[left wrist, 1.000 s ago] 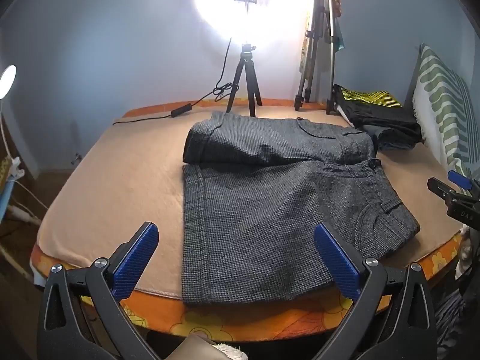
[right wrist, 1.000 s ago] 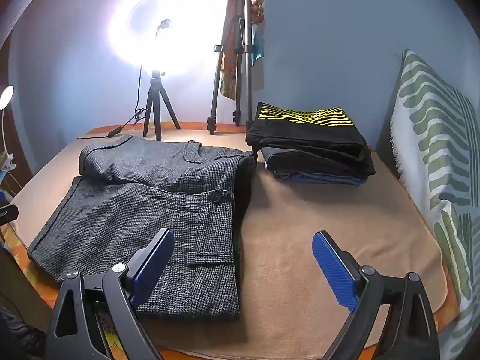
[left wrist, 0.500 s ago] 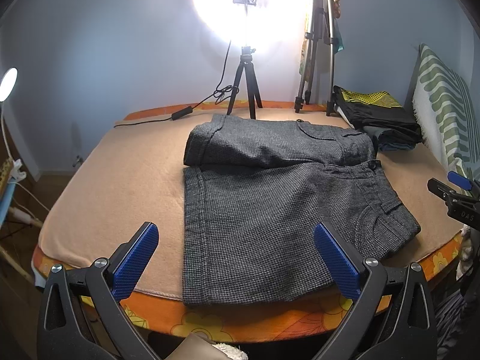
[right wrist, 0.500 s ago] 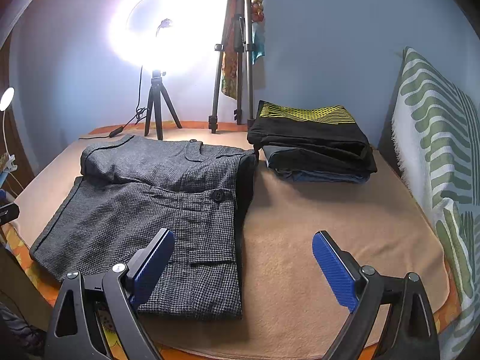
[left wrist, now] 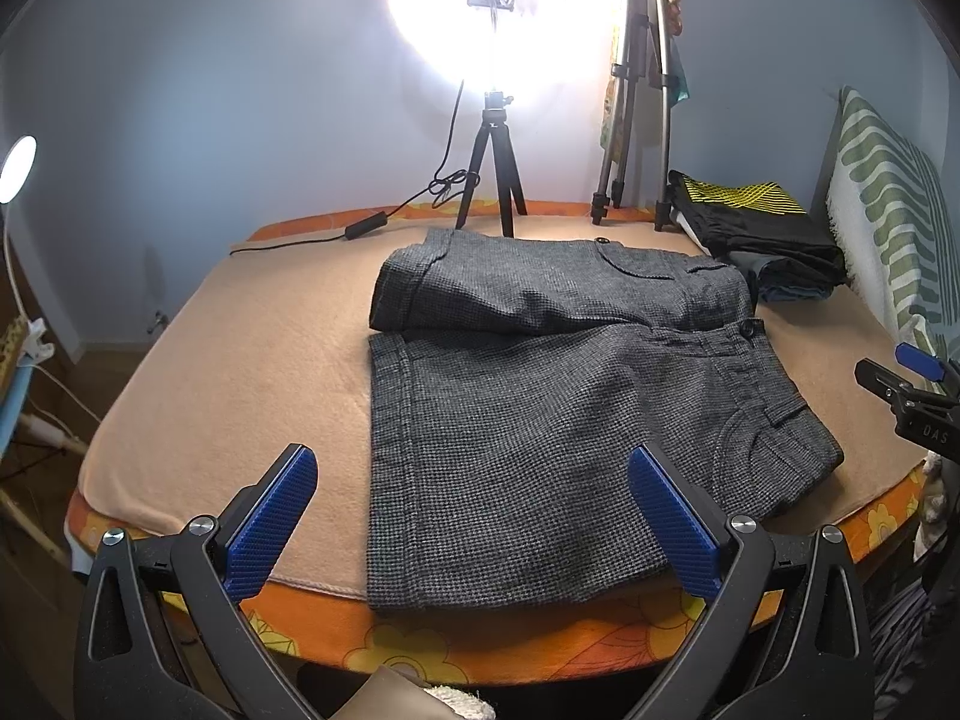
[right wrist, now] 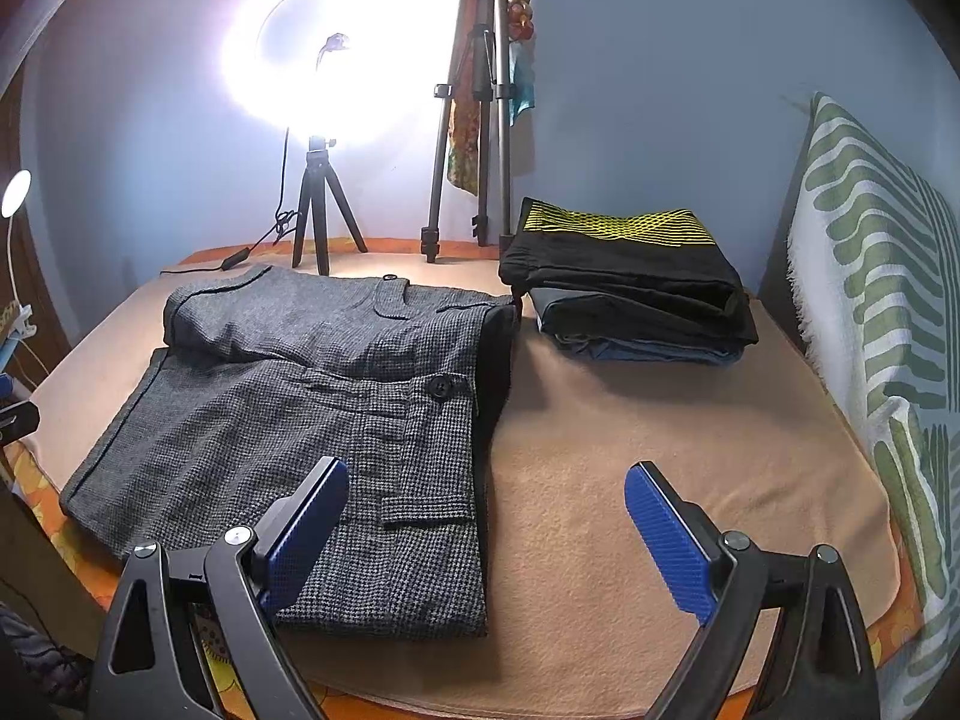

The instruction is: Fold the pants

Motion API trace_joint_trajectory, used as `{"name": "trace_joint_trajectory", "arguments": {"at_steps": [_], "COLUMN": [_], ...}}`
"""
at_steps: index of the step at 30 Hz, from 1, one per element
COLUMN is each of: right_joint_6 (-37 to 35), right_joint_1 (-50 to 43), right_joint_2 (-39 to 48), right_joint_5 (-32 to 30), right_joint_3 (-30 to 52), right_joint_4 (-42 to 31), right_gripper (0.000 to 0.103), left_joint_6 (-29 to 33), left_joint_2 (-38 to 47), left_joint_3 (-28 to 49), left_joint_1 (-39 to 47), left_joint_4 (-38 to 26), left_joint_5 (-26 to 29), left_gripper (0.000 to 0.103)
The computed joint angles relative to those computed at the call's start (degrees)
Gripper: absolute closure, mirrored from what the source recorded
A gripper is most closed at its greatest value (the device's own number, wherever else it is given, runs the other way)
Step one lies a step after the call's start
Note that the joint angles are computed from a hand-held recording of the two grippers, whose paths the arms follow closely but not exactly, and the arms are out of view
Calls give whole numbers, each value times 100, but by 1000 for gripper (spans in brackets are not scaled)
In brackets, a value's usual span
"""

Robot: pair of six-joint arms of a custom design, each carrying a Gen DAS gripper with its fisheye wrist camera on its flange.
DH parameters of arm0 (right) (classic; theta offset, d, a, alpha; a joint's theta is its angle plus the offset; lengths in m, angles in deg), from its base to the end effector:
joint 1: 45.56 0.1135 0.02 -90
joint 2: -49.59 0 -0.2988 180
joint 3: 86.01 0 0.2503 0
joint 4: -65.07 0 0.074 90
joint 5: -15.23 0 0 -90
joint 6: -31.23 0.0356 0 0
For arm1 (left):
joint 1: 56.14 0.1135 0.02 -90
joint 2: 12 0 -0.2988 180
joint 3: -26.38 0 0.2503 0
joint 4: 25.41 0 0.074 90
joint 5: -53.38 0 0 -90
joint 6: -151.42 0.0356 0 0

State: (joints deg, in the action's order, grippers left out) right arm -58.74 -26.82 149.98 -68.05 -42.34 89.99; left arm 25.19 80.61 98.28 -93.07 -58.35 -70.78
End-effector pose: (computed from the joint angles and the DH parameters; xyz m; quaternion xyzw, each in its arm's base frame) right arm 0.2894 0.0938 0.1405 -0.1137 0.8653 0.0286 0.4874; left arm 0.2750 -0.1817 0.2401 -0.0861 0.9087 0.0464 0.4057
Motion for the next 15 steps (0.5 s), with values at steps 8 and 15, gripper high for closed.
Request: {"name": "trace_joint_trajectory", "arguments": {"at_steps": [8, 15], "right_joint_6": [7, 5], "right_joint_1": [-17, -24], "right_joint_2": [-3, -6], "right_joint_5": [-18, -28], "right_joint_3": [14, 9], "right_joint_4": [-27, -29], "right_gripper": [8, 8], "left_joint_6": [-3, -26], "left_joint_2": [0, 16], "left_joint_3": [-10, 15], "left_joint_1": [-4, -1], "left_joint_4": [10, -27], "left_joint_5": [-12, -2], "left_gripper": [0, 0]}}
